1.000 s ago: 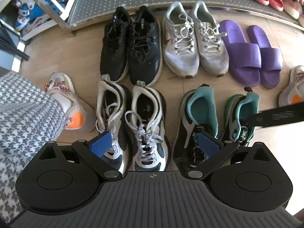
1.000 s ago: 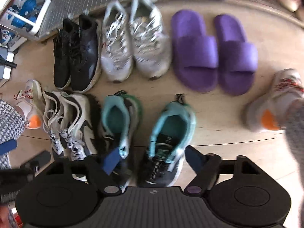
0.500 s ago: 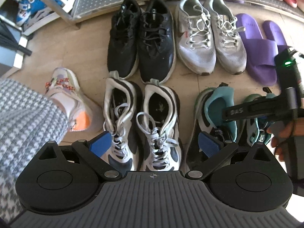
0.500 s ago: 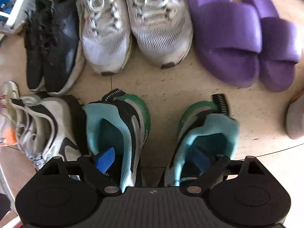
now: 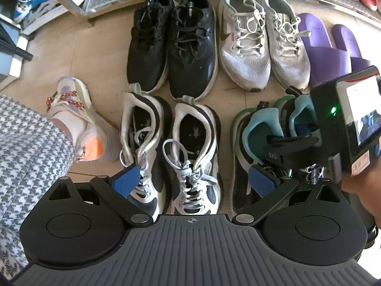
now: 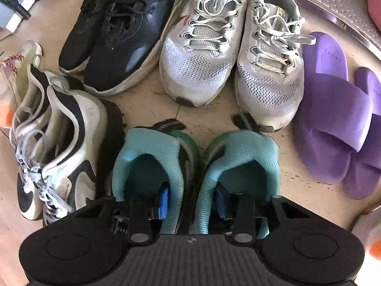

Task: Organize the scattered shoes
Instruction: 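Grasp both teal-black sneakers by their heels with the right tool, then lift the teal-black sneakers up toward the top shelf of the rack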

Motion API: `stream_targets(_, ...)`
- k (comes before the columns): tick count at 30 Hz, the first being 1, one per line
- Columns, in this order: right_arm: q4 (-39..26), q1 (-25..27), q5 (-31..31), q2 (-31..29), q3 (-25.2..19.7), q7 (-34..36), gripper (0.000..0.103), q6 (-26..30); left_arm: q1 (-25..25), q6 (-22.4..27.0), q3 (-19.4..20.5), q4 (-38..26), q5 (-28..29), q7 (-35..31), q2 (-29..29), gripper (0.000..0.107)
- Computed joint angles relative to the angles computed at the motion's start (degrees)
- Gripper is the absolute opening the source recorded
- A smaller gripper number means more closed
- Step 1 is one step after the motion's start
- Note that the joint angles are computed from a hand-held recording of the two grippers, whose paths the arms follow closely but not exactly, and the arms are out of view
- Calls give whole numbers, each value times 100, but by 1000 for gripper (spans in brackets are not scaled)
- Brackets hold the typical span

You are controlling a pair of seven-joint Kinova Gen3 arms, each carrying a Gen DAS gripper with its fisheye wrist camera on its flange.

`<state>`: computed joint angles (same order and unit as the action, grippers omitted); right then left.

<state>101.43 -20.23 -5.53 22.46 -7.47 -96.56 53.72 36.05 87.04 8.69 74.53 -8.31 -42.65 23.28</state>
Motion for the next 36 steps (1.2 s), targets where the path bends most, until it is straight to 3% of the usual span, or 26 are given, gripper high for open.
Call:
stream_targets(4,-174,338,-449,166,11,44,46,223,-20,-19,5,-4,40,3,-13,100)
stream_targets(6,-194,386,-522,192,-35,171,39,205,-33,-55,8,2,68,10,-29,100)
stream_targets(10,-127,216,-345,220,-20,189,42,3,-42,-79,20,13,83,-18,-37,100)
stream_targets(14,-89,143,-189,298,9,192,52,-56,-75,-56,14,12,132,-26,-16,100)
stream_targets(18,-96,104,-17,361,-103,624,62,9,-74,-48,4,-7,104,-36,1,100)
stream_targets(20,-156,-100,180,386,-56,622,62,110,-71,-65,2,0,104,-29,0,100)
stream_targets(21,-170,-162,218,379,-19,490,60,95,-78,-75,5,6,120,-32,-3,100)
stream_targets(22,-147,-162,164,312,11,264,44,-14,-89,-85,9,13,142,-42,-6,100)
stream_targets(25,-11,-199,-15,156,134,-50,35,-377,-92,-103,16,9,155,-68,-5,100)
stream_targets(26,106,-123,68,111,0,31,36,-566,-84,-103,15,7,140,-72,-8,100)
stream_targets(28,287,-235,290,64,11,66,58,-808,-72,-103,12,5,117,-76,-12,100)
stream_targets(30,374,-308,482,98,27,78,63,-916,-71,-77,5,-1,113,-65,-6,100)
stream_targets(34,78,-270,337,177,29,-20,27,-623,-70,-50,-8,-66,115,-8,1,100)
stream_targets(36,77,-75,152,46,-63,172,26,-529,-29,-81,-13,-108,44,23,-10,100)
